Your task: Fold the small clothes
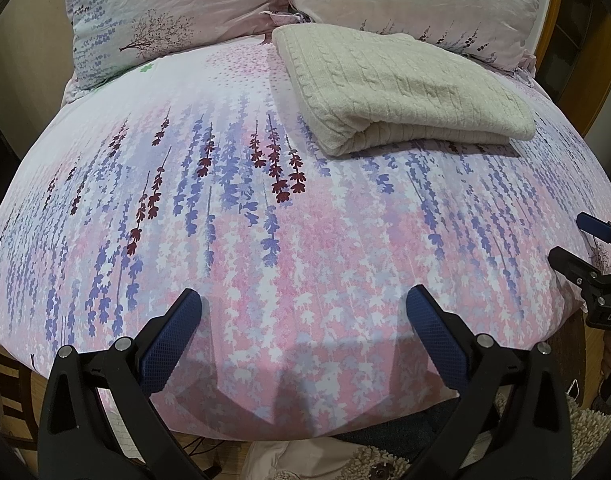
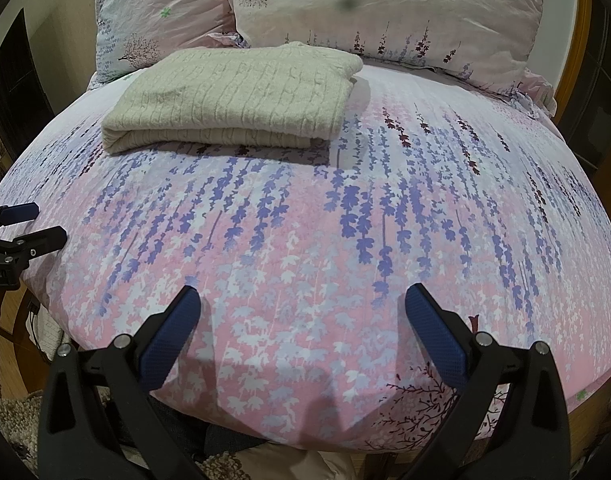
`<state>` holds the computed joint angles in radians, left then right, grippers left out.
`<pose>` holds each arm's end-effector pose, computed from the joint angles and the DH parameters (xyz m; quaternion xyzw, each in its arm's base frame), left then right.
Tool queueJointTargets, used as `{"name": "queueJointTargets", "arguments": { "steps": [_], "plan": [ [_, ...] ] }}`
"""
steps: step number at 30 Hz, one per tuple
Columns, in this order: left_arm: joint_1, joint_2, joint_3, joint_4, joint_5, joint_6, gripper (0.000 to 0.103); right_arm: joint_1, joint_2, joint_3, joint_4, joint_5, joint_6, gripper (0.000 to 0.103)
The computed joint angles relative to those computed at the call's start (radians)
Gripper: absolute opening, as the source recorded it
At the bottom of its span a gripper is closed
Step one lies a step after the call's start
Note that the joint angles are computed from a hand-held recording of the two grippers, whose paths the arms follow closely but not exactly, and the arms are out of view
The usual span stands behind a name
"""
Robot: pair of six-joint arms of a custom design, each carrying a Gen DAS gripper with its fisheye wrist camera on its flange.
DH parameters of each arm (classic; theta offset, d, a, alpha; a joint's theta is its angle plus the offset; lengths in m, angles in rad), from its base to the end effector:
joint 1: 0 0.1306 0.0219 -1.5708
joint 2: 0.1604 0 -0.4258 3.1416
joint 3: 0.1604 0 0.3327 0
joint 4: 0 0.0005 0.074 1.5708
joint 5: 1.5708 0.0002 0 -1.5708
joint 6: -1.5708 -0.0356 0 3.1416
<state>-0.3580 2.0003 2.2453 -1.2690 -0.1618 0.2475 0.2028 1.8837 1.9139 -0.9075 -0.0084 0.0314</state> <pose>0.5995 -0.2187 0.4718 0.0312 0.9595 -0.0060 0.2801 0.6058 0.1244 0.4352 -0.1113 0.9339 0.0330 0.3383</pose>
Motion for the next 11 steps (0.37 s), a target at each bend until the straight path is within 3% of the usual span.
{"name": "queueJointTargets", "arguments": {
  "steps": [11],
  "plan": [
    [0.000,0.002,0.006,-0.004,0.001,0.000,0.102,-0.001,0.000,0.002,-0.002,-0.001,0.002,0.101]
  ]
}}
